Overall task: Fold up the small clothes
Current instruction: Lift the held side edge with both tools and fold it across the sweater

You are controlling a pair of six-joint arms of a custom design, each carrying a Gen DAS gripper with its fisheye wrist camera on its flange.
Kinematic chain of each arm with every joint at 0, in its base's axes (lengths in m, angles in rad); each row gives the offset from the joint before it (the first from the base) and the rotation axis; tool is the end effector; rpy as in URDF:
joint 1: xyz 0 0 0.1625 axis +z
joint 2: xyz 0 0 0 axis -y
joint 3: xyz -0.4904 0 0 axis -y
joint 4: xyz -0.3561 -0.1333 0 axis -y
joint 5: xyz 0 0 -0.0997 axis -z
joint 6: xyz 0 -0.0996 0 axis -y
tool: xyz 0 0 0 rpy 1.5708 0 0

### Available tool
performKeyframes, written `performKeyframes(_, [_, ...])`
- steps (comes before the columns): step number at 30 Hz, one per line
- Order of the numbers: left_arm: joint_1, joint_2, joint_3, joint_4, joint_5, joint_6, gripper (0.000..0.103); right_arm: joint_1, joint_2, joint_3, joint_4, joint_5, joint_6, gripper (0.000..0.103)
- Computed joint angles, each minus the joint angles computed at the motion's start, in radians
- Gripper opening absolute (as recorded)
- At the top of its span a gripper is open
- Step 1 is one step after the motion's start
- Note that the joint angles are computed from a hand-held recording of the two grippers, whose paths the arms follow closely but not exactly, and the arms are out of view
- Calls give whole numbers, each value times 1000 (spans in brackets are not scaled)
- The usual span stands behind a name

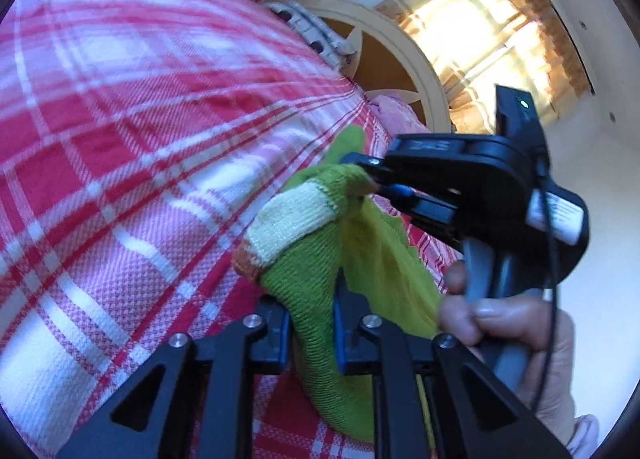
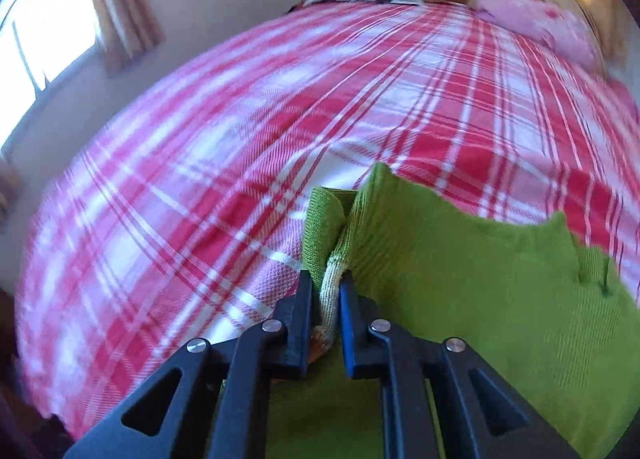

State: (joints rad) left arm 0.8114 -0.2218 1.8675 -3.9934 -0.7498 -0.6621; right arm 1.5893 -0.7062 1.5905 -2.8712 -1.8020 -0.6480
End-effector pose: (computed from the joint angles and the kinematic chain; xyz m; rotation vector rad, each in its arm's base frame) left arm -0.2432 -0.5557 -0.0632 -0.3334 2.5984 -1.5322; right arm 0.1239 -0.7270 0.1569 0.8390 -2.6305 0.4549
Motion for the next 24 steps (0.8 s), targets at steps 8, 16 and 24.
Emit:
performKeyframes(8, [-98, 24, -96, 92, 177, 303, 17, -62, -127, -21, 129, 179, 83, 12])
performKeyframes(16, [-154, 79, -223, 171, 200, 558, 16, -127, -212, -26, 172, 226, 69, 12])
performKeyframes(24, [-173, 119, -314, 250, 179, 664, 15, -198, -263, -39, 205, 249, 52, 11])
